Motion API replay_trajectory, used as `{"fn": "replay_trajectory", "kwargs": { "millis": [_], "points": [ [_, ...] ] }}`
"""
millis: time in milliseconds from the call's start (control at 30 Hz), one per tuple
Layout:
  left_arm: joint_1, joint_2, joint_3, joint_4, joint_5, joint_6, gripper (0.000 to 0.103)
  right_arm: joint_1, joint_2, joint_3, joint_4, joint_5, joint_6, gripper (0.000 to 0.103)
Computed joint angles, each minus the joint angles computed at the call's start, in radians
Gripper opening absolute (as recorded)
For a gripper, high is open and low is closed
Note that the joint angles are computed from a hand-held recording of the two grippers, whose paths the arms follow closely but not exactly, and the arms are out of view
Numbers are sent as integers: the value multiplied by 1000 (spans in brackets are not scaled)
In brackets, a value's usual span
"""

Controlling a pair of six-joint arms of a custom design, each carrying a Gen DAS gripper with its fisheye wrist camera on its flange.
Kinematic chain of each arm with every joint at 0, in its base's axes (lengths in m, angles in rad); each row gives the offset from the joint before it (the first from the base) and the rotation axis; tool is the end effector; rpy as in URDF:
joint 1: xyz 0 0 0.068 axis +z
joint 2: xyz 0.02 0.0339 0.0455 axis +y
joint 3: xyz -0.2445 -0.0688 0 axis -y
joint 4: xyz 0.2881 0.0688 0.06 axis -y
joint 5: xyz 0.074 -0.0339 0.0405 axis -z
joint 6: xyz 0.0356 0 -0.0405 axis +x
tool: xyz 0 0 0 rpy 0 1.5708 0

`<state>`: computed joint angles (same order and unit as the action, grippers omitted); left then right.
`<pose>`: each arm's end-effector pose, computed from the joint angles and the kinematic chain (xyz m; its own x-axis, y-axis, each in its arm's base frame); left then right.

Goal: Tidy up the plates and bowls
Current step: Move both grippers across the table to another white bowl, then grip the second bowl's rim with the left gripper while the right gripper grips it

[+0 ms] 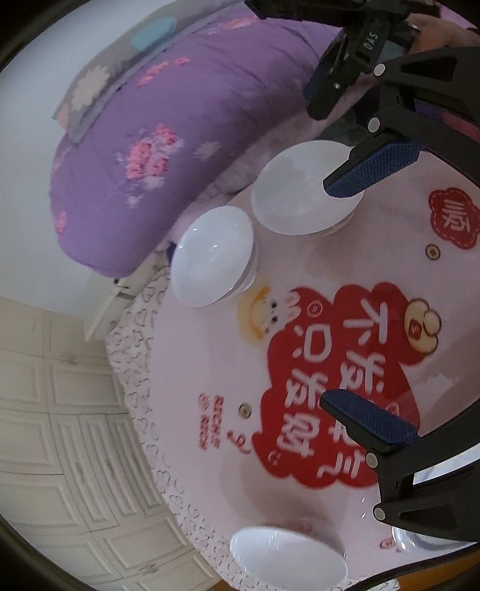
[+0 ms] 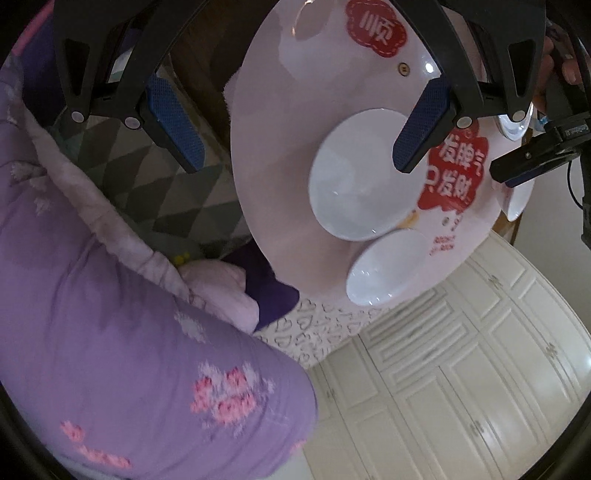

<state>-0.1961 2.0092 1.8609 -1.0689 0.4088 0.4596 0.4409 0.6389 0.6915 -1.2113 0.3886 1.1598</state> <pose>0.4431 -0.1024 0.2516 -0.6855 0.5512 -0.4758 0.6894 0.7015 -0.1806 0.1424 0.0523 0.2364 -0.5673 0.6704 -0.4783 0.6567 0.7187 0.2285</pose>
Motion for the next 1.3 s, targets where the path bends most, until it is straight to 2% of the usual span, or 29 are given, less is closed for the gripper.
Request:
{"fn": "replay_trajectory", "kwargs": {
  "millis": [267, 600, 800, 867, 900, 967, 1033, 1067, 1133, 1300],
  "points": [
    [-67, 164, 105, -12, -48, -60, 100, -60, 11, -50, 70, -67, -64, 100],
    [-113, 255, 156, -40, -42, -92, 84, -114, 27, -86, 131, -131, -111, 78],
    [-137, 301, 195, -66, -33, -104, 63, -147, 46, -102, 178, -166, -140, 65],
    [-142, 336, 236, -99, -19, -107, 50, -152, 58, -107, 198, -176, -148, 61],
    [-141, 356, 262, -119, -2, -106, 47, -154, 63, -110, 208, -182, -149, 53],
    [-140, 387, 306, -153, 31, -98, 29, -156, 67, -118, 222, -183, -148, 42],
    [-141, 409, 341, -183, 51, -85, 20, -153, 77, -121, 236, -186, -147, 28],
    [-141, 416, 353, -190, 57, -81, 16, -150, 82, -121, 243, -190, -145, 25],
    [-146, 409, 343, -178, 51, -80, 15, -137, 99, -114, 254, -185, -136, 17],
    [-137, 399, 333, -186, 53, -89, 15, -111, 132, -91, 265, -175, -108, 17]
  ]
}}
